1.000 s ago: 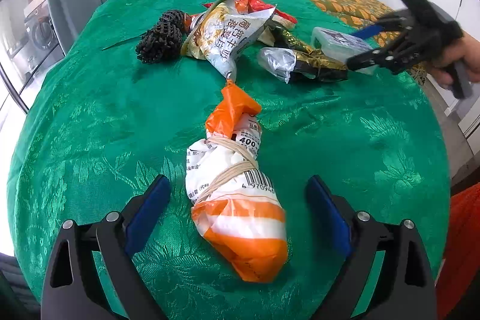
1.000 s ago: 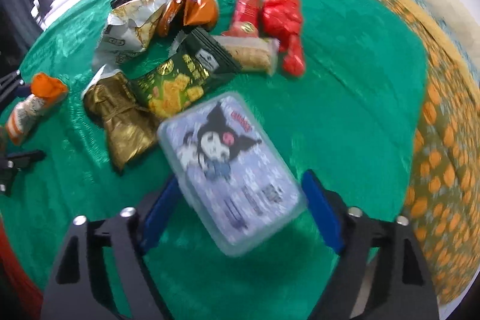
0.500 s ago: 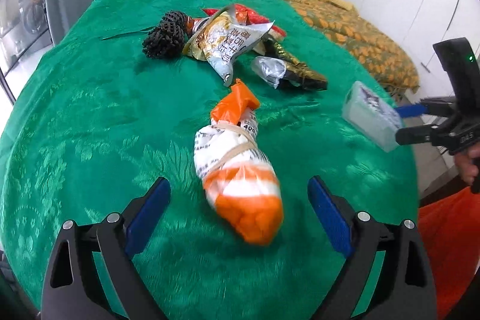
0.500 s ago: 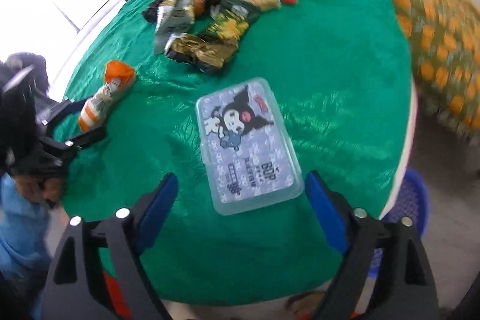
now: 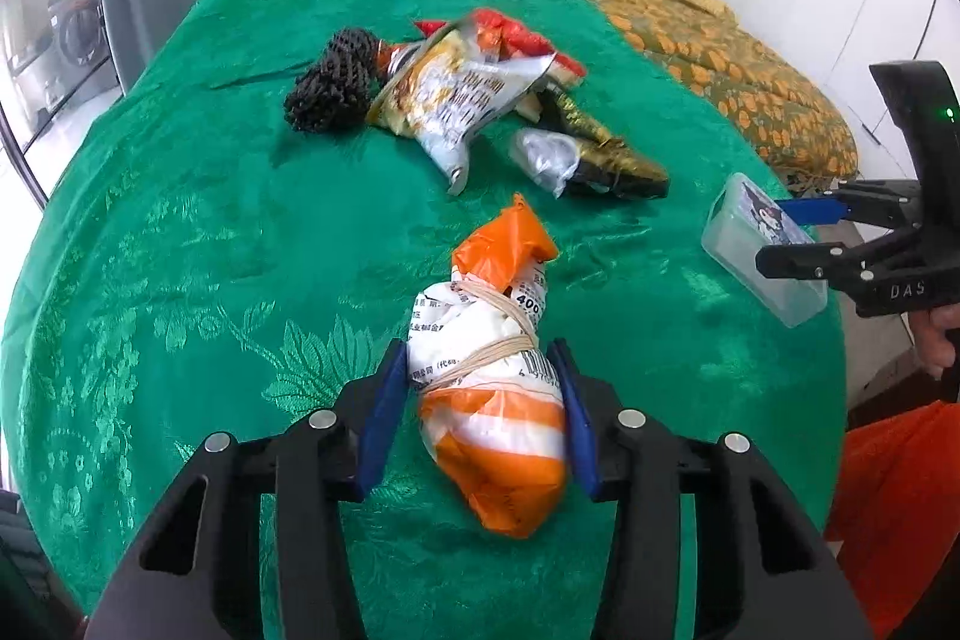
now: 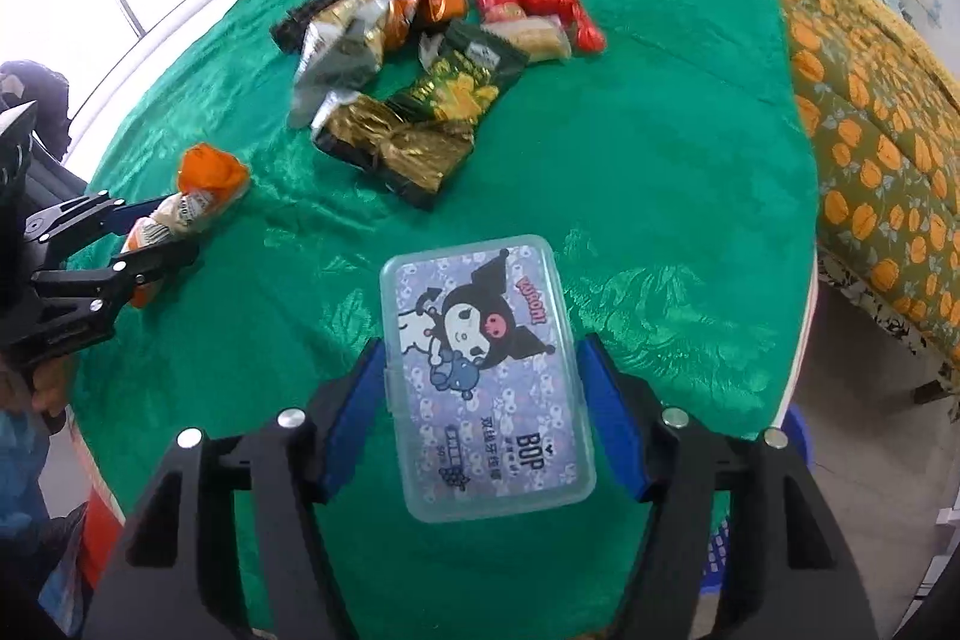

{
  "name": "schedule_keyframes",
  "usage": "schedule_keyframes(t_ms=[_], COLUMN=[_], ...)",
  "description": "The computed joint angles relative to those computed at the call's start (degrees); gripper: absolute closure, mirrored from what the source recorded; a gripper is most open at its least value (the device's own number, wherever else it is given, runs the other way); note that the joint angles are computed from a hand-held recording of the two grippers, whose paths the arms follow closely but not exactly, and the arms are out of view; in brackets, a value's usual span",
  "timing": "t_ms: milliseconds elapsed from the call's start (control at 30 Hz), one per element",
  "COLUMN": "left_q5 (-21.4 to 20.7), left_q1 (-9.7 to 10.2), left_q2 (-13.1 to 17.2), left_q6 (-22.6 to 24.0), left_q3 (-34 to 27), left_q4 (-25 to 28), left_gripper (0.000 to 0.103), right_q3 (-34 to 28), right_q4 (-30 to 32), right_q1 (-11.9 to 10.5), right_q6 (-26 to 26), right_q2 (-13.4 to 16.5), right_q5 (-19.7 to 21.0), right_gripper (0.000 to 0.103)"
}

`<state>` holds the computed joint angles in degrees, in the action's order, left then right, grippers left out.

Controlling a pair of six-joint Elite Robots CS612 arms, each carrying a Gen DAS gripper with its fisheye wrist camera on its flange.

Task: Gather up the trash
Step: 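Carry the Kuromi box and orange bag over the blue basket with both tools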

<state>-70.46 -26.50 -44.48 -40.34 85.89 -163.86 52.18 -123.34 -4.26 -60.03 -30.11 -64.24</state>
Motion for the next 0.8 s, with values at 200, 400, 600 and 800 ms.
schedule_keyframes(t_ms=[200,400,600,800], left_q5=[0.2,-2.9,-7.4,-11.8], left_q1=[-1.25,-2.6,-4.02,-5.52], left_q2=[0.1,2.2,6.7,14.2], left_q6=[0.0,0.4,4.1,7.4], left_q3=[-0.8,-5.7,-15.6,-30.6], left_q4=[-2.6,-2.7,1.1,9.2], left_gripper=[0.058,0.058,0.058,0.058], right_q3=[1.9,0.0,-3.7,-12.3], right_q4=[1.5,1.8,-8.0,-8.9], right_q1=[-2.2,-5.6,-8.6,-10.4], right_q6=[1.8,8.5,18.9,25.2], right_q2=[-1.6,-0.7,2.7,8.6], right_q5=[7.6,14.1,11.3,6.4], right_gripper=[0.04,0.04,0.04,0.04])
